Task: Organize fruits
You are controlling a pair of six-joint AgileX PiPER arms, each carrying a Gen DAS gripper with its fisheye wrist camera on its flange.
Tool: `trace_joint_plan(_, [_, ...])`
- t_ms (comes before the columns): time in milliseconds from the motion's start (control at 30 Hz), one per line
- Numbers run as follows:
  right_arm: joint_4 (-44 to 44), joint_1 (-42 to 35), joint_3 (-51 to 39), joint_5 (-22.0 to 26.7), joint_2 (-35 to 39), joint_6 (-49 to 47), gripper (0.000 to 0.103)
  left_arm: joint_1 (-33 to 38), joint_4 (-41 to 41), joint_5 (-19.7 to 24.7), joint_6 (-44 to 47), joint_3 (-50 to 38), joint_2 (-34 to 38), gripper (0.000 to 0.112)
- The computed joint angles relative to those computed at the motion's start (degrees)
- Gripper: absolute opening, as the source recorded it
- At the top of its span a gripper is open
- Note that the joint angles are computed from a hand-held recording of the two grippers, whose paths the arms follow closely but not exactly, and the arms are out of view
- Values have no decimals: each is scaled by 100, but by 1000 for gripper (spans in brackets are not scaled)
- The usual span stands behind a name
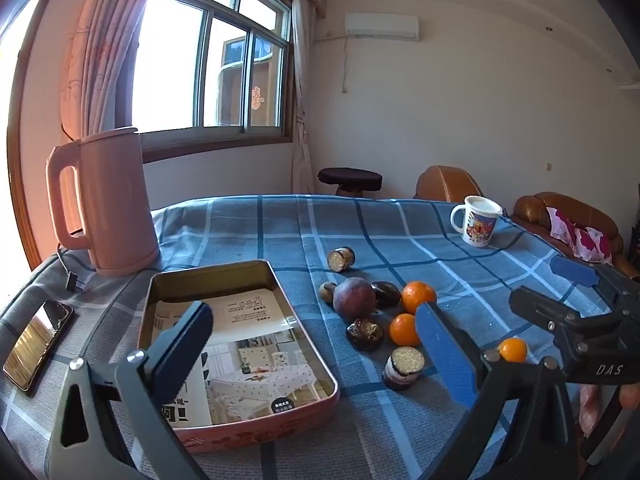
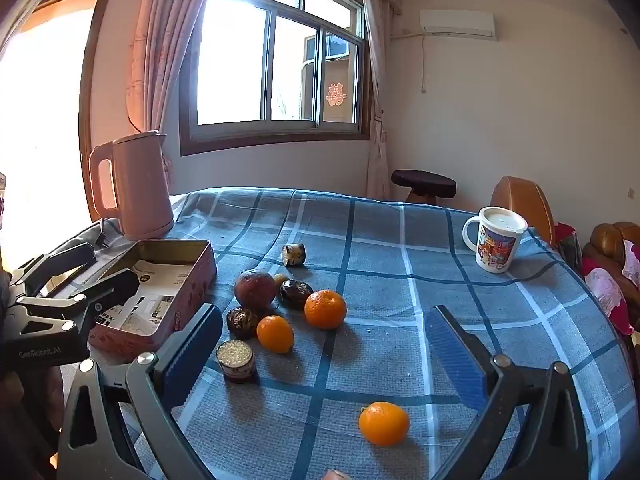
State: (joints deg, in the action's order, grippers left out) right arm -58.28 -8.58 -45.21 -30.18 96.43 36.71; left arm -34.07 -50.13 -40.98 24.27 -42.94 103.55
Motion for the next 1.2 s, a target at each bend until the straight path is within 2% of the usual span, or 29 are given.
trace_joint_plan(167, [131,9,27,9,66,-177,102,-139,-324,20,301,-88,-14,103])
trace_joint_plan(200, [133,-1,34,1,81,-192,102,-51,-267,127,267,-120,-11,103])
trace_joint_plan(300, [51,-181,196,-116,44,-182,102,-58,-197,59,227,-92,45,103])
trace_joint_plan(533, [219,-102,84,-14,145,-193,102,-152,-347,-115,398,-90,112,103])
trace_joint_plan(1200, [367,-72,111,4,214,-318,102,-133,-345,-116,351,-93,161,103])
